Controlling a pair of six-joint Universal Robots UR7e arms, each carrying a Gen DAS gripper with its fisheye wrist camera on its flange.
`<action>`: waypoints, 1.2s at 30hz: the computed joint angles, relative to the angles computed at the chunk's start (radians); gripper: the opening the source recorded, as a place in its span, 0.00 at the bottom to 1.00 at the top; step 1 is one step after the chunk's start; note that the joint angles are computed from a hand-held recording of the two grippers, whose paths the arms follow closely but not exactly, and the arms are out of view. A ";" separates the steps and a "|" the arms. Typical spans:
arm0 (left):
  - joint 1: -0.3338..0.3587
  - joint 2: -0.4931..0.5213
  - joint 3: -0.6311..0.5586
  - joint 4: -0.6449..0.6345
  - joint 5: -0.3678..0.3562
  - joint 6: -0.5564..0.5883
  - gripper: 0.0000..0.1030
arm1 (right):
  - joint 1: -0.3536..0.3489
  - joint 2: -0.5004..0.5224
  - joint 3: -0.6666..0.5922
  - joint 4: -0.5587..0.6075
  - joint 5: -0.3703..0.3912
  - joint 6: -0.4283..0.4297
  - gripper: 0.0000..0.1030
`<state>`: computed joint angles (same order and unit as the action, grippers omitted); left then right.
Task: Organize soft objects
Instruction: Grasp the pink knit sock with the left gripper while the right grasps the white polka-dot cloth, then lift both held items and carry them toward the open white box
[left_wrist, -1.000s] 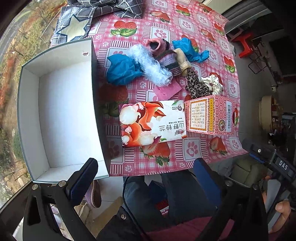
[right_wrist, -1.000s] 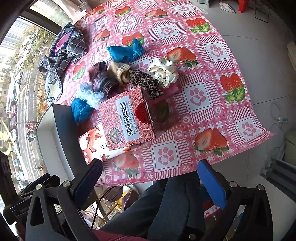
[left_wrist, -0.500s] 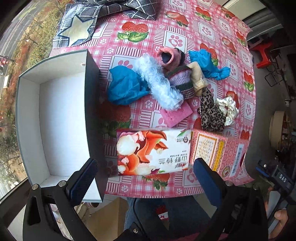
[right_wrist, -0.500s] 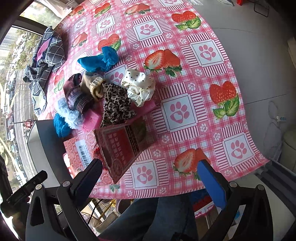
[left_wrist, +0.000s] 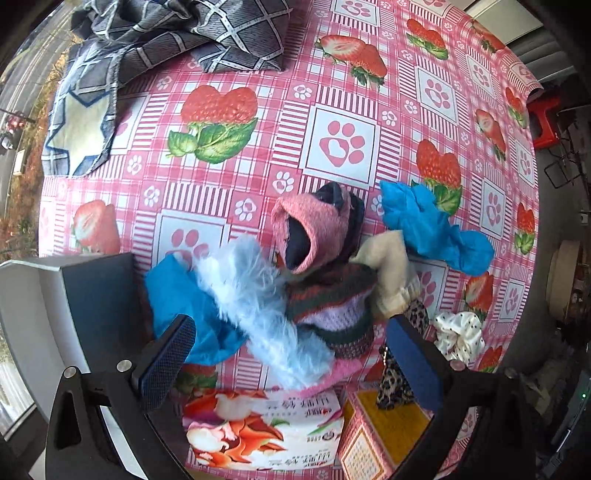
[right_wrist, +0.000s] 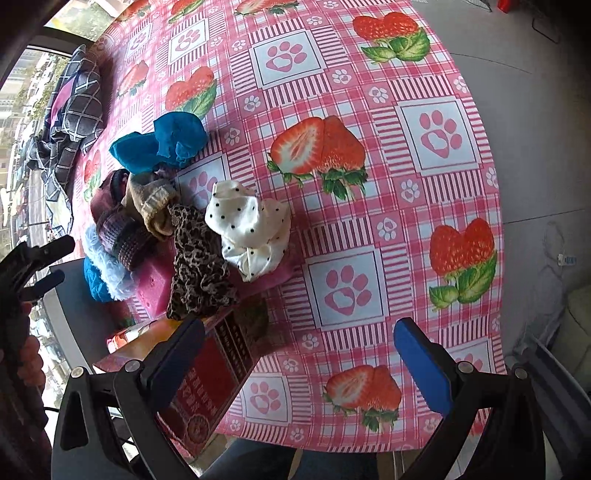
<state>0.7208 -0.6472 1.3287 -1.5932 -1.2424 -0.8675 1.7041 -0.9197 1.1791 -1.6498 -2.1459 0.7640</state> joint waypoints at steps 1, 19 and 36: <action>0.005 0.015 -0.009 -0.003 0.003 0.008 1.00 | -0.006 0.012 -0.013 -0.005 -0.001 -0.015 1.00; 0.057 0.190 -0.175 0.056 0.067 0.107 0.78 | -0.076 0.181 -0.149 -0.019 0.022 -0.150 1.00; -0.015 0.102 -0.077 -0.074 0.155 0.084 0.27 | -0.081 0.119 -0.049 -0.166 0.085 -0.191 0.21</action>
<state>0.7061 -0.5454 1.2517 -1.6668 -1.0874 -0.7838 1.6227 -0.8008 1.1306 -1.8156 -2.0611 0.5728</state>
